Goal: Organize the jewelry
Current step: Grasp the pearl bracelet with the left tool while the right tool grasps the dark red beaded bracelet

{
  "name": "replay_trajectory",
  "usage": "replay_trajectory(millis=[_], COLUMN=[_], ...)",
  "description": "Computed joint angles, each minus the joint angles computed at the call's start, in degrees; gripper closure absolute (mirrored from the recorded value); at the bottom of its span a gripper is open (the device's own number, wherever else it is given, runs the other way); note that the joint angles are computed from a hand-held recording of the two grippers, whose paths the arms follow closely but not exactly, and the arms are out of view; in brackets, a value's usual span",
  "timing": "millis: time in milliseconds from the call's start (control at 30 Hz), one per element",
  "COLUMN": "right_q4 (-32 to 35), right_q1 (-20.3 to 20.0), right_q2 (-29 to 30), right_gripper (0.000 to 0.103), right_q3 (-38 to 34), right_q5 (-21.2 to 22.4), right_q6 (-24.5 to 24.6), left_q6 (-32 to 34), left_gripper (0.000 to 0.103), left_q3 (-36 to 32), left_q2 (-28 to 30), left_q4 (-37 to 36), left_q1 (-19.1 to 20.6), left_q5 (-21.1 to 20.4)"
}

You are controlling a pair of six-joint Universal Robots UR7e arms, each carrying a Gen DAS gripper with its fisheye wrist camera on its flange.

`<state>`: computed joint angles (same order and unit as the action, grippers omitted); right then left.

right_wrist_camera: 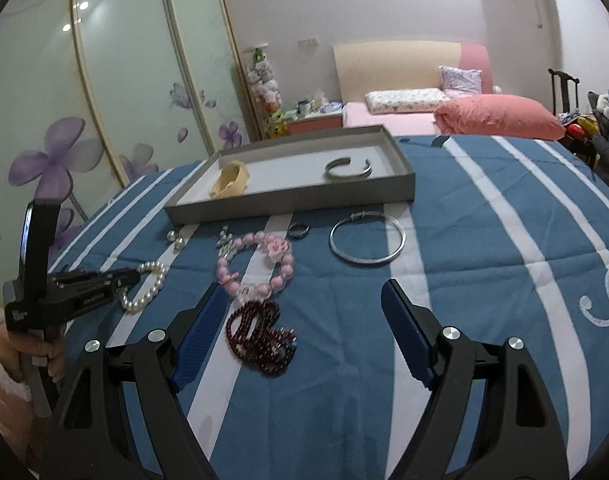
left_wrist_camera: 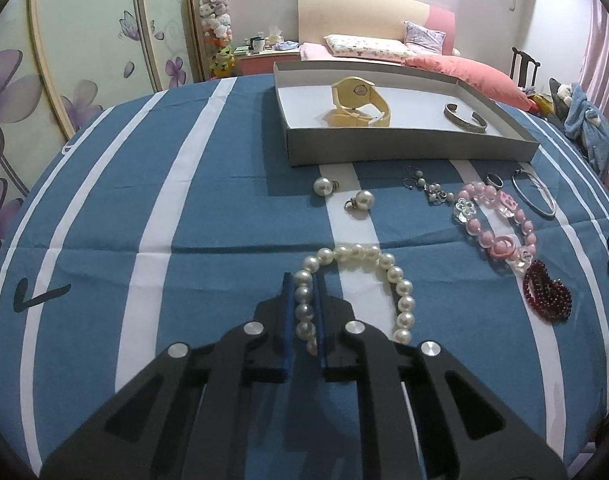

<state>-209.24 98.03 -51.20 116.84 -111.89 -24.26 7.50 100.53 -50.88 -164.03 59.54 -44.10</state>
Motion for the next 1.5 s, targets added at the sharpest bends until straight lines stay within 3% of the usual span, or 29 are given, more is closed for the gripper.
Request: replay_trajectory(millis=[167,833,900,967,1067,1233,1500], right_q4=[5.1,18.8,18.5,18.6,18.5,15.7,6.8], right_q1=[0.5,2.7,3.4,3.3,3.0,2.3,2.0], right_q2=[0.4,3.1,4.1,3.7,2.9,1.8,0.4], right_gripper=[0.033,0.039,0.045,0.065,0.086,0.093,0.094], right_q3=[-0.8,-6.3,-7.1,-6.8,-6.1,-4.3,-2.4], right_q5=[0.0,-8.2,-11.4,-10.8,-10.8,-10.2,-5.4], right_q6=[-1.2,-1.1,-2.8,-3.5,-3.1,-3.6,-4.8], left_q6=[0.5,0.8,0.9,0.9,0.9,1.4,2.8], left_gripper=[0.093,0.093,0.093,0.093,0.093,0.093,0.093], left_q3=[0.5,1.7,1.9,2.0,2.2,3.1,5.2], left_q2=[-0.3,-2.7,-2.7,-2.7,-2.8,-3.4,-4.6], left_q4=[-1.0,-5.5,-5.4,-5.4,-5.5,-6.8,-11.7], left_q1=[0.1,0.5,0.4,0.4,0.4,0.1,-0.8], left_q5=[-0.8,-1.0,-1.2,-1.4,-1.8,-3.0,-5.8])
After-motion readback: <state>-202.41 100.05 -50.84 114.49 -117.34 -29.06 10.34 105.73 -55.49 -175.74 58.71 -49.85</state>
